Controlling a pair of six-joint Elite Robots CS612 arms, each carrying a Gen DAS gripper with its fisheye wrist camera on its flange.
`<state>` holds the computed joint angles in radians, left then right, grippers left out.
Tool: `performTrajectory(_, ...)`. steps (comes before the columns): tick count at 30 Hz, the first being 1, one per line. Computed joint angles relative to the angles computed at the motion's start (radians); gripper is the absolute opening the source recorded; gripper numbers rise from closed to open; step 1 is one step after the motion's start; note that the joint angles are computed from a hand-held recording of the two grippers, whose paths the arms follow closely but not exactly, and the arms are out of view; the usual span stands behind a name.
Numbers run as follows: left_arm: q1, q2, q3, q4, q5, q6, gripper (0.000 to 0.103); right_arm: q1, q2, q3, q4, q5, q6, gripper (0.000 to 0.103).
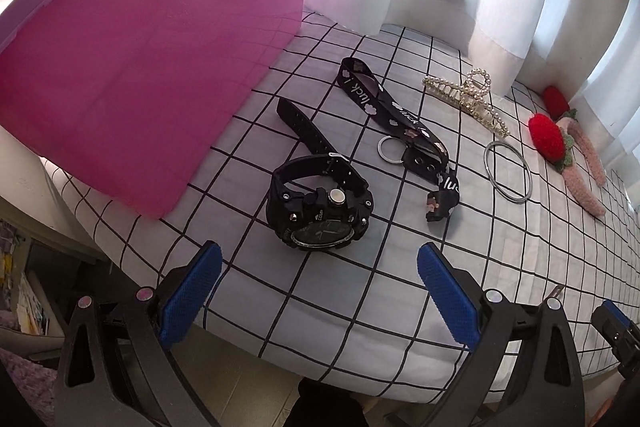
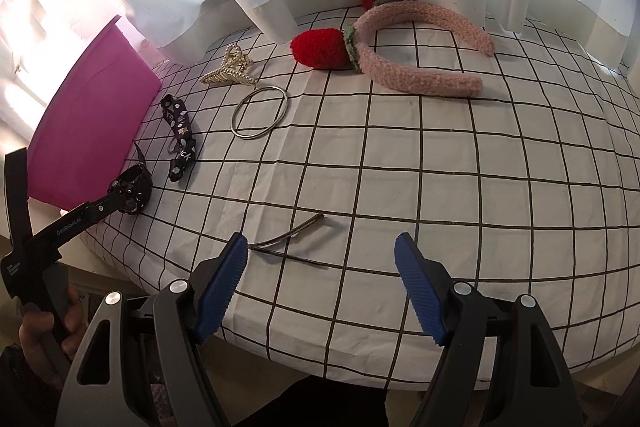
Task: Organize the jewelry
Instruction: 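Lower the left gripper onto the black watch while the right gripper approaches the metal hairpin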
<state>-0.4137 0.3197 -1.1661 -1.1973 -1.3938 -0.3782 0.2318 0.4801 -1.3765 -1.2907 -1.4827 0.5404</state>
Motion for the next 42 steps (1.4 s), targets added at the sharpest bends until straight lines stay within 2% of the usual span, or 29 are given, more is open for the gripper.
performTrajectory(5,0.004,0.01,0.006,-0.041,-0.004,0.073,0.096,0.018,0.013,-0.004,0.005,-0.036,0.049,0.073)
performTrajectory(10,0.014,0.02,0.018,-0.07,-0.037,0.151,0.096,0.046,0.015,0.007,-0.014,-0.13,0.128,0.073)
performTrajectory(14,0.024,0.03,0.017,-0.097,-0.078,0.181,0.096,0.064,0.017,0.02,-0.028,-0.184,0.206,0.073)
performTrajectory(17,0.029,0.037,0.017,-0.122,-0.092,0.193,0.096,0.076,0.019,0.033,-0.042,-0.219,0.22,0.073)
performTrajectory(20,0.033,0.042,0.022,-0.136,-0.112,0.199,0.096,0.08,0.028,0.037,-0.059,-0.222,0.233,0.073)
performTrajectory(28,0.032,0.052,0.026,-0.176,-0.099,0.217,0.096,0.102,0.02,0.077,-0.124,-0.279,0.157,0.074)
performTrajectory(37,0.034,0.052,0.043,-0.202,-0.084,0.222,0.096,0.116,-0.005,0.145,-0.123,-0.388,0.061,0.074)
performTrajectory(42,0.032,0.059,0.042,-0.213,-0.066,0.228,0.097,0.119,-0.003,0.152,-0.135,-0.418,0.025,0.076)
